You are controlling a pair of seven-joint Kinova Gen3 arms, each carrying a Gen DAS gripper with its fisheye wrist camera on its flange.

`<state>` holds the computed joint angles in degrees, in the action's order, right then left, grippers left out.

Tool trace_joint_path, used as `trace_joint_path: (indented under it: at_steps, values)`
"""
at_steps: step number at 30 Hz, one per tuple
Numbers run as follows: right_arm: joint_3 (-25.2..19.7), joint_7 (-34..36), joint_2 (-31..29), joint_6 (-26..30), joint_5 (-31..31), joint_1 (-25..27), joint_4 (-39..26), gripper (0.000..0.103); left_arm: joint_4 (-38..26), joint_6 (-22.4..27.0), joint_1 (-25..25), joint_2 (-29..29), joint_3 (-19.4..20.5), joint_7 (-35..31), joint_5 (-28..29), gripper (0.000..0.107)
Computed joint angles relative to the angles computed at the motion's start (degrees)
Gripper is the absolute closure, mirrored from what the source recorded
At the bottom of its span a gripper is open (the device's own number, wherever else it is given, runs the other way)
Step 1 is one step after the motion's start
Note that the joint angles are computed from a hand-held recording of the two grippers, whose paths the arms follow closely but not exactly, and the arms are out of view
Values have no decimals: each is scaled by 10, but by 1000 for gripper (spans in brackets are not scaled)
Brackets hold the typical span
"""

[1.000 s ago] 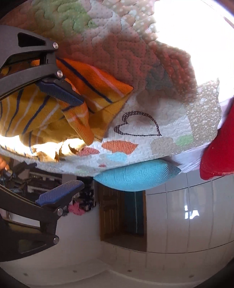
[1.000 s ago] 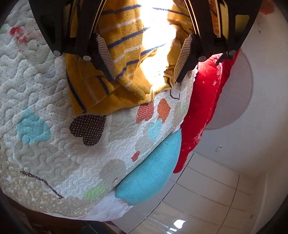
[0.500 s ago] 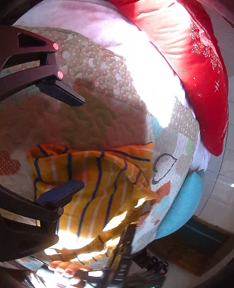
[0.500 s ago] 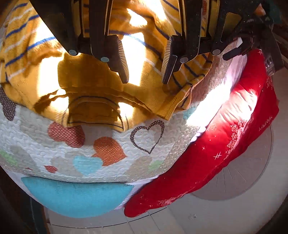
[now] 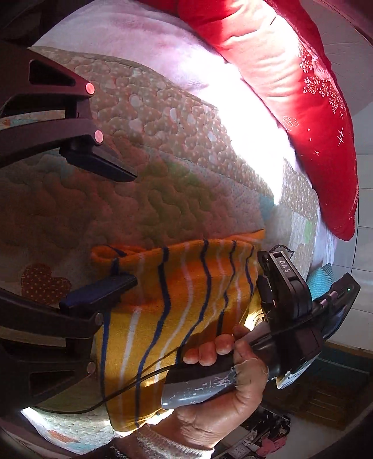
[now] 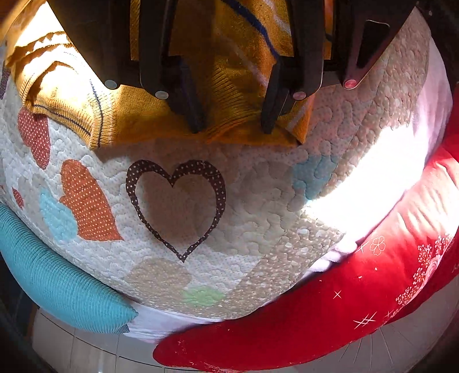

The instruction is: Fold small clothes

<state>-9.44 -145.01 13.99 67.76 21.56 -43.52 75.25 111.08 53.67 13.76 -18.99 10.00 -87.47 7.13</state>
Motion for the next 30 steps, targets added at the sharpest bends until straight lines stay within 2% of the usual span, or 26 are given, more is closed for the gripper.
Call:
trace_joint_path:
  at_steps: [2, 5, 8, 10, 14, 17, 20, 22, 24, 27, 30]
  values:
    - [10, -20, -28, -10, 2, -11, 18, 54, -1, 11, -5, -20, 12, 15, -14, 42]
    - [66, -59, -91, -23, 14, -86, 68, 48, -5, 31, -9, -48, 28, 34, -29, 41]
    - [87, -129, -171, -12, 50, -154, 136, 47, -9, 46, -10, -73, 39, 46, -35, 37]
    - [54, -176, -224, 16, 64, -155, 178, 46, -12, 54, -13, -86, 53, 57, -41, 36]
    - [-47, -269, -330, 92, 53, -110, 262, 46, -17, 70, -16, -102, 77, 76, -46, 36]
    - [-73, -339, -410, 145, 16, -110, 328, 46, -19, 78, -12, -106, 86, 82, -45, 36]
    - [-110, -409, -489, 200, -18, -89, 373, 50, -16, 77, 3, -104, 65, 73, -26, 36]
    - [-134, -441, -542, 246, -39, -55, 378, 39, -12, 71, -7, -97, 49, 56, 1, 34]
    - [-154, -479, -596, 264, -44, -57, 379, 38, -3, 66, -28, -93, 27, 20, 48, 32]
    - [-182, -484, -661, 246, -62, -25, 376, 35, 23, 40, -4, -74, -44, -30, 116, 29]
    - [-196, -485, -707, 178, -96, 1, 396, 33, 47, 23, 38, -38, -124, -70, 186, 28]
